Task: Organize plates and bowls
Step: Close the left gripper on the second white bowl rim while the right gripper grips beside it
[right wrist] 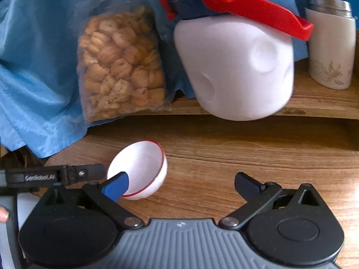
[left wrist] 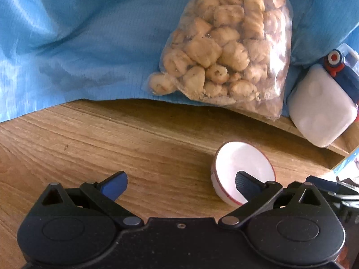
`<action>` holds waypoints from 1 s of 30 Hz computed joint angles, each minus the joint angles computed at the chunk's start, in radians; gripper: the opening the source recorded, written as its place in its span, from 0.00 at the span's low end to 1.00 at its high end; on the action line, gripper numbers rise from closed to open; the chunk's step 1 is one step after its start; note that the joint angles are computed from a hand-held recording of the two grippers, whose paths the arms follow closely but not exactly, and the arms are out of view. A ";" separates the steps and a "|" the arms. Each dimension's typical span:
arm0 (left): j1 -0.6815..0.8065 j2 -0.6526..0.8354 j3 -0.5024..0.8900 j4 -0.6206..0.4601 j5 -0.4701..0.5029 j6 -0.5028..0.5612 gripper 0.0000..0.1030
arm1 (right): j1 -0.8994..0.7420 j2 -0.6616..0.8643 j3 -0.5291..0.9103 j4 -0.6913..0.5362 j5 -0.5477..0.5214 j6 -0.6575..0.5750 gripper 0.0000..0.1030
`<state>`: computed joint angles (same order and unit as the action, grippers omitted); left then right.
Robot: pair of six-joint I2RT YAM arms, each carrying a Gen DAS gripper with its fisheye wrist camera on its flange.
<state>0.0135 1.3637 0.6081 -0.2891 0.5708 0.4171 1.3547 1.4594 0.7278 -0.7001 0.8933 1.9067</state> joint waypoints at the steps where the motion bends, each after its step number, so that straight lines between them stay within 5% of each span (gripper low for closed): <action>1: -0.006 0.004 0.000 0.010 -0.005 -0.006 0.99 | 0.001 -0.005 -0.009 0.022 0.010 -0.015 0.99; 6: -0.044 0.007 0.011 0.001 -0.026 -0.009 0.99 | -0.016 0.006 -0.002 0.046 0.017 -0.061 0.95; 10: -0.066 0.007 0.001 0.020 -0.037 -0.019 0.99 | -0.028 0.001 -0.012 0.072 0.014 -0.083 0.83; 15: -0.079 0.009 0.002 -0.006 -0.062 -0.018 0.99 | -0.040 -0.043 -0.078 0.219 -0.017 -0.176 0.81; 21: -0.063 0.034 0.013 0.004 -0.043 -0.007 0.99 | -0.054 -0.019 -0.053 0.194 -0.003 -0.168 0.75; 30: -0.039 0.057 0.037 -0.053 -0.001 0.062 0.72 | -0.070 0.016 -0.037 0.224 -0.023 -0.199 0.69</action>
<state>-0.0254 1.4211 0.6453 -0.3422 0.5700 0.4793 1.2851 1.4758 0.6907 -0.4761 0.8705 1.7078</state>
